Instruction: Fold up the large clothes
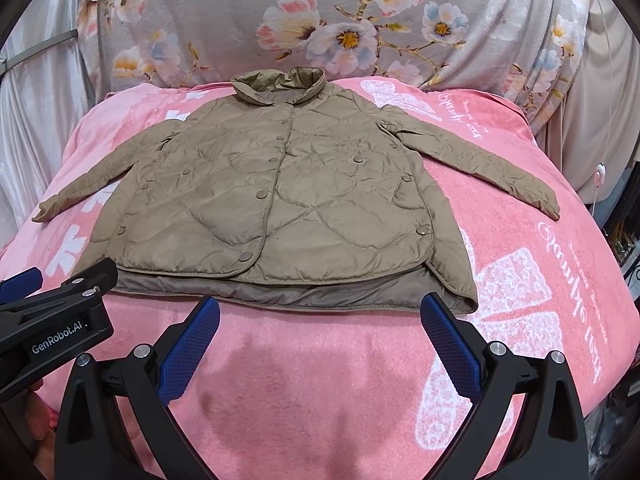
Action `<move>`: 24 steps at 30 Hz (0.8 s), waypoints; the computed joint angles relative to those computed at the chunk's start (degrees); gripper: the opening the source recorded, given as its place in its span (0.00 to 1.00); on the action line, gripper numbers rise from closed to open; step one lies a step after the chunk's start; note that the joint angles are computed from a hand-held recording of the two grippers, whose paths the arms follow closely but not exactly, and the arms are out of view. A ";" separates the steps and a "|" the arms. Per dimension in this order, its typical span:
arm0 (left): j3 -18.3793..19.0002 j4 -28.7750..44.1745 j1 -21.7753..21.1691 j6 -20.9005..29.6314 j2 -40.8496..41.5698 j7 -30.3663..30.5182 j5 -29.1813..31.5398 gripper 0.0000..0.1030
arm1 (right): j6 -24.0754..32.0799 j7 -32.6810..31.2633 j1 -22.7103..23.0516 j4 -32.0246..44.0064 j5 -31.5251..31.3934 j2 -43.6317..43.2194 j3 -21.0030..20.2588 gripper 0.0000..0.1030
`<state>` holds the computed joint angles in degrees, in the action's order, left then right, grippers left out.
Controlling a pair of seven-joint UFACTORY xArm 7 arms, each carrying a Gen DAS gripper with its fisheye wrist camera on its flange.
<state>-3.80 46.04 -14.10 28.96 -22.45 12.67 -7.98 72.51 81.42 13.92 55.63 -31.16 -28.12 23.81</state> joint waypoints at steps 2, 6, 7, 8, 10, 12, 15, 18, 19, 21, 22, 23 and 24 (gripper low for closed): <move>0.06 -0.08 0.05 0.00 -0.08 -0.02 0.03 0.95 | -0.03 0.08 0.04 0.03 -0.03 0.06 0.04 0.95; 0.13 -0.10 0.14 -0.07 0.03 0.04 0.12 0.95 | 0.00 -0.04 0.07 -0.01 -0.05 -0.02 -0.03 0.95; 0.40 -0.07 0.11 -0.15 0.24 0.39 -0.01 0.95 | 0.04 -0.01 0.06 0.04 -0.11 0.01 0.04 0.95; 0.35 -0.05 0.18 -0.13 0.26 0.36 0.01 0.95 | -0.04 -0.03 0.06 0.05 -0.16 0.05 0.02 0.95; 0.54 -0.02 0.19 -0.21 0.40 0.65 -0.14 0.95 | -0.23 -0.13 0.05 -0.09 -0.16 0.06 -0.13 0.95; 0.55 -0.05 0.27 -0.20 0.39 0.75 -0.18 0.95 | -0.17 -0.17 0.05 -0.05 -0.06 0.03 -0.13 0.95; 0.68 0.16 0.32 -0.13 0.60 1.03 -0.33 0.95 | -0.10 -0.10 0.03 0.02 -0.06 0.09 -0.08 0.95; 0.60 0.12 0.47 -0.18 0.59 1.15 -0.32 0.95 | -0.12 -0.08 0.05 -0.07 -0.10 0.08 -0.12 0.95; 0.71 0.08 0.45 -0.20 0.56 1.29 -0.45 0.95 | -0.19 -0.02 0.04 -0.08 -0.12 0.09 -0.10 0.95; 0.47 0.17 0.51 -0.21 0.62 1.07 -0.31 0.95 | -0.16 -0.12 0.05 -0.07 -0.10 0.11 -0.15 0.95; 0.60 0.27 0.56 -0.23 0.77 1.20 -0.33 0.95 | -0.18 -0.11 0.05 -0.05 -0.10 0.16 -0.14 0.95; 0.74 0.30 0.55 -0.18 0.82 1.37 -0.44 0.95 | -0.19 -0.12 0.08 -0.05 -0.11 0.15 -0.13 0.95; 0.80 0.26 0.56 -0.22 0.83 1.53 -0.48 0.95 | -0.20 -0.16 0.07 -0.06 -0.12 0.16 -0.16 0.95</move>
